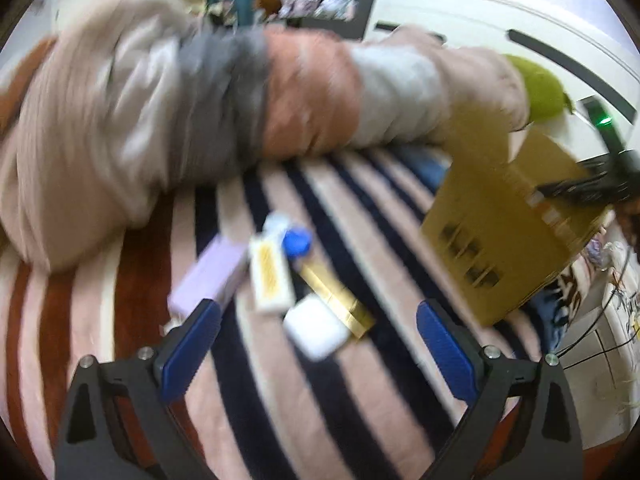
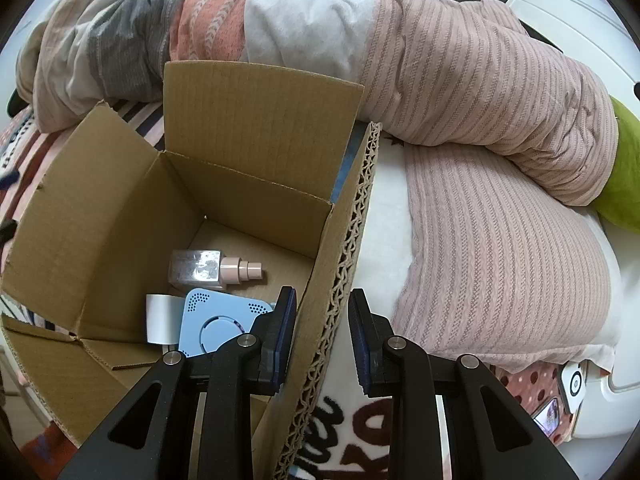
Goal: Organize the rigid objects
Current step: 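Grasp the white earbud case with the left gripper and lift it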
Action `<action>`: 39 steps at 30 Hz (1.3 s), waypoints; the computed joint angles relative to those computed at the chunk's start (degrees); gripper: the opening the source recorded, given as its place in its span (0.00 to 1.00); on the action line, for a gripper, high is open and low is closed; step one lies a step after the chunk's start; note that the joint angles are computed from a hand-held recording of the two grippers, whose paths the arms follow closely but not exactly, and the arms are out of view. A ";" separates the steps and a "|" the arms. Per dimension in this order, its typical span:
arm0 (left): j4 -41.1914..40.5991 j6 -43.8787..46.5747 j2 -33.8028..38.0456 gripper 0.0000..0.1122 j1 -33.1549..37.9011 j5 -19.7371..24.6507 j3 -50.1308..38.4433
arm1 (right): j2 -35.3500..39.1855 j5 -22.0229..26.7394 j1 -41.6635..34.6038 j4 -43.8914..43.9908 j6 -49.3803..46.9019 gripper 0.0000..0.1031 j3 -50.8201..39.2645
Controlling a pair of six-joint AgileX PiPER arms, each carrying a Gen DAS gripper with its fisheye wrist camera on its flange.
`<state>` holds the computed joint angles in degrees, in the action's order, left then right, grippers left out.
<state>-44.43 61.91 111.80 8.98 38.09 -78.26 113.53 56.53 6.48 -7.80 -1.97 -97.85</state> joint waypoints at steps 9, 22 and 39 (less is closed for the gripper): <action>-3.11 -1.38 9.09 0.85 -1.40 -3.07 0.03 | -0.19 -0.34 -0.28 0.39 -0.32 0.20 0.41; 0.48 -9.10 10.98 0.62 -8.31 -13.18 -0.10 | -0.66 -0.96 -0.63 1.16 -0.87 0.20 1.23; -2.77 4.29 8.74 0.59 -4.43 -12.43 4.79 | -0.77 -1.02 -0.70 1.23 -1.02 0.20 1.38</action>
